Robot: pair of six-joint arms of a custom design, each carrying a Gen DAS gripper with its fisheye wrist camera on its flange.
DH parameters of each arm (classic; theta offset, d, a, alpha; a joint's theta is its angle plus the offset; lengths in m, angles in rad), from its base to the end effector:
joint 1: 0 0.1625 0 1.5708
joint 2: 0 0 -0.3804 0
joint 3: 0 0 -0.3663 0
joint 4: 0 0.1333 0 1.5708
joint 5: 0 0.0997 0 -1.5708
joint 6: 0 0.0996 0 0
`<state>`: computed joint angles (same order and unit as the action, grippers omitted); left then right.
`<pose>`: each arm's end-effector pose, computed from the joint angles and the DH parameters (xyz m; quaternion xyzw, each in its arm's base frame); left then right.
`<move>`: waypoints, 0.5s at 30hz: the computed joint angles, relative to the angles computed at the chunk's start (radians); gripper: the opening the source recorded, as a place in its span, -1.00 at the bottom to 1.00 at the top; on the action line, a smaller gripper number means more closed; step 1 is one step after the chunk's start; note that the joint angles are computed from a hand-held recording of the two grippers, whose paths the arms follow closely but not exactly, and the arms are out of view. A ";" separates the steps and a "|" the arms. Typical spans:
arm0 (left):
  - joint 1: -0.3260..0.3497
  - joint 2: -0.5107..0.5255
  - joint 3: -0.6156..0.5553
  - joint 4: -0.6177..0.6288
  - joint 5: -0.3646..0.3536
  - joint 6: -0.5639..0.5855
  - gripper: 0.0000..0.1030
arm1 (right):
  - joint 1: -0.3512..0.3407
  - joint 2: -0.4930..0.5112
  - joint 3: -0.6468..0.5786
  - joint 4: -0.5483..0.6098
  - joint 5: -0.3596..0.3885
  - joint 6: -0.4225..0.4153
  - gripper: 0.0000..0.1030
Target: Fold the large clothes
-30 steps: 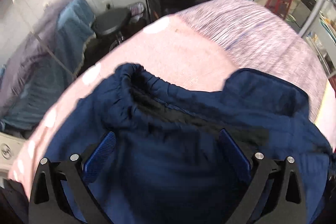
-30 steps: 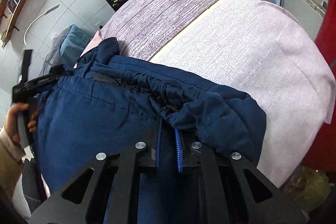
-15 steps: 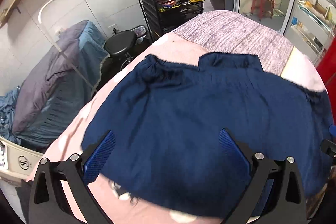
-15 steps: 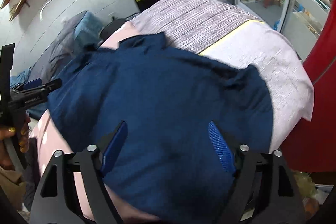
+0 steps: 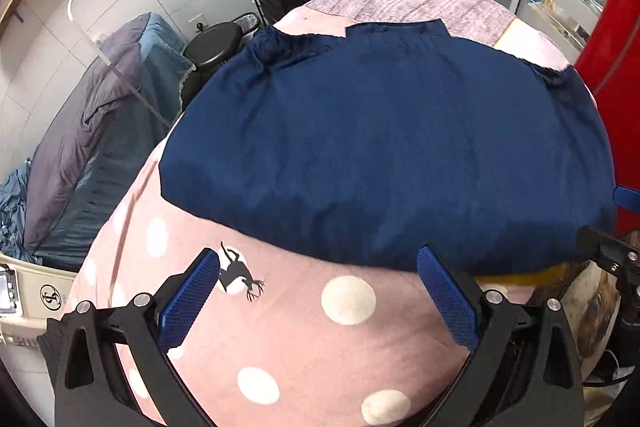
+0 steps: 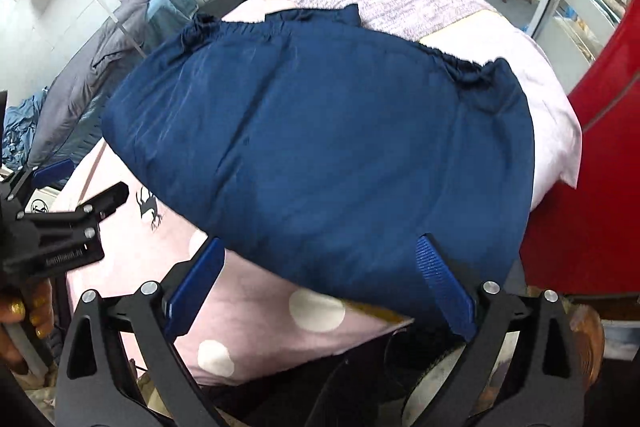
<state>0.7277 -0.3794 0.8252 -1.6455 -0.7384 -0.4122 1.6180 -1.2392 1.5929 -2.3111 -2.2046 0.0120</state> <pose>-0.4242 -0.6550 0.0468 0.2650 0.8622 -0.0968 0.4207 0.1021 -0.5859 0.3586 -0.0434 -0.9334 0.1915 0.3003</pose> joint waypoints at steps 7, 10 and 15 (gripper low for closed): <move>-0.017 -0.034 0.045 -0.001 0.002 -0.072 0.88 | 0.039 -0.003 0.019 0.003 -0.073 0.035 0.89; -0.013 -0.033 0.031 0.004 -0.024 -0.078 0.88 | 0.057 0.002 0.021 -0.003 -0.103 0.029 0.89; -0.013 -0.031 0.023 0.013 -0.043 -0.088 0.88 | 0.075 0.010 0.022 -0.023 -0.153 0.023 0.89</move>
